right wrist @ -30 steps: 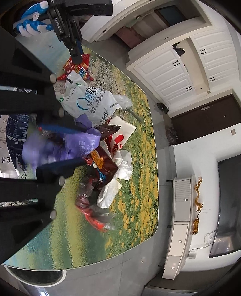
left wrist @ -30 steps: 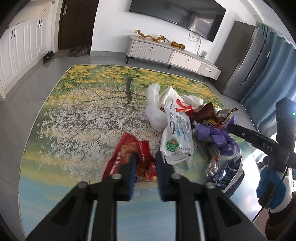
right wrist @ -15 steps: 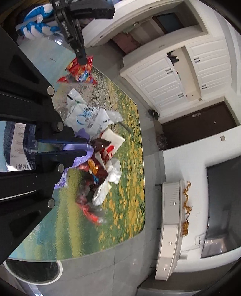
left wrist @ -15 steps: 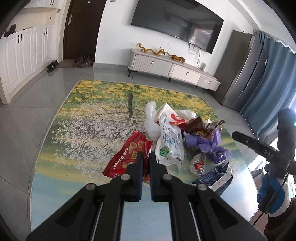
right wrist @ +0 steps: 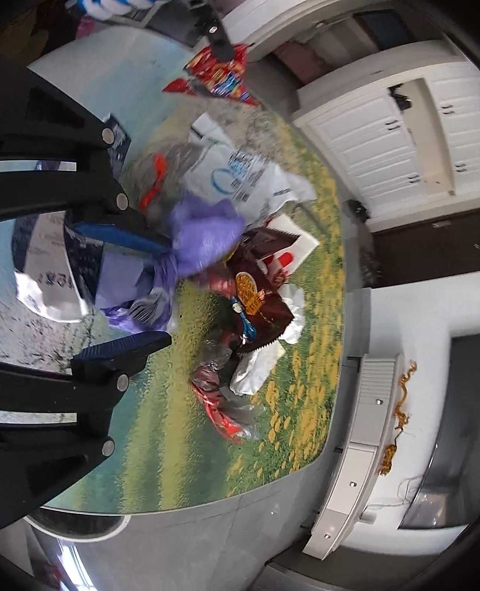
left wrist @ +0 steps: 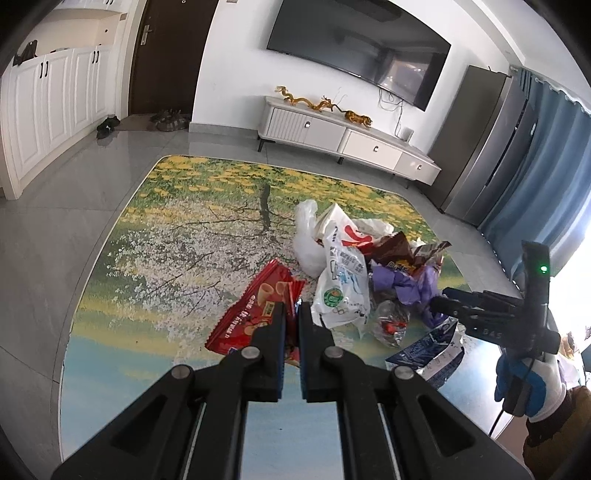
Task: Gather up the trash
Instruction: 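Grasp the red snack bag with left tool while right tool grasps purple wrapper, then carry both items to the bin and open both tools to drop them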
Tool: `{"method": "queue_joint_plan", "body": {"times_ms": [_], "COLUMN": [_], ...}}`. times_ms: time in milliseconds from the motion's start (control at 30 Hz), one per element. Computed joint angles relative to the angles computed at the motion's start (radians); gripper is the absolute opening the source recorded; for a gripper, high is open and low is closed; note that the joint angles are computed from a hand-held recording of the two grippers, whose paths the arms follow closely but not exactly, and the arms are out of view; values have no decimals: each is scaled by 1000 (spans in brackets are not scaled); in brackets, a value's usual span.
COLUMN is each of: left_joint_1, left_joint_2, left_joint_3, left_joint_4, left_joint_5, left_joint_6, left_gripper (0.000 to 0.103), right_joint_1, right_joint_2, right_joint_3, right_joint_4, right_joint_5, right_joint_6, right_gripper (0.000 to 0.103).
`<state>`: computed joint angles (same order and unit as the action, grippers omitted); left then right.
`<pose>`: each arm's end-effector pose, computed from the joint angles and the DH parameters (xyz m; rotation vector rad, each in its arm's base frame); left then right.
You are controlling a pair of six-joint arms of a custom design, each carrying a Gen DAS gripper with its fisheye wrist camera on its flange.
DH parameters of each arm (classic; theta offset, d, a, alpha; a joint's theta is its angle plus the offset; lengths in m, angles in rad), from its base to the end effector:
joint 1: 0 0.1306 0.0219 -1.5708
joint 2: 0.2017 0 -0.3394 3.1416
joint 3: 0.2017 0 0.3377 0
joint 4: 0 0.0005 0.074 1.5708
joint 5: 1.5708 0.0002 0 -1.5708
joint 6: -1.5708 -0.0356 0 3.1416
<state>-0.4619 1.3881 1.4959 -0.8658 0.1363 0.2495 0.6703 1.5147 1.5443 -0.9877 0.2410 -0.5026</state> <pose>0.3945 -0.2023 0.4310 0.3213 2.3554 -0.5082 0.3747 0.2855 0.3875 -0.1138 2.4959 0.1852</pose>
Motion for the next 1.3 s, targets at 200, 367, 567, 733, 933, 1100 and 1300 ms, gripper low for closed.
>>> {"method": "queue_joint_plan", "body": {"times_ms": [200,367,567,733,933,1100,1300], "left_joint_1": [1,-7,-22,-44,-110,-221,-377], "left_joint_2": [5,-6,-31,-33,44,189,476], "left_joint_3": [0,-6,3,40,180,390,791], "left_joint_4": [-6,-3,-13,-26,-69,-118,-238], "left_joint_5": [-4,-15,-44,-60,-11,27,67], "left_joint_6": [-1,-2,-3,-11,-26,-51,-79], "left_gripper": [5,5,5,5,5,5,5], "right_joint_1": [-22,-21,-10,7,-1,-47,-187], "right_joint_2": [24,20,-30,-99,-233,-415,-664], "right_joint_3": [15,9,-38,-82,-175,-305,-477], "right_joint_4": [-8,-1,63,130,214,225,97], "right_joint_5": [-29,-36,-31,-18,16,81,165], "right_joint_6": [48,64,49,30,-5,-50,-129], "right_gripper": [42,37,32,31,31,31,31]}}
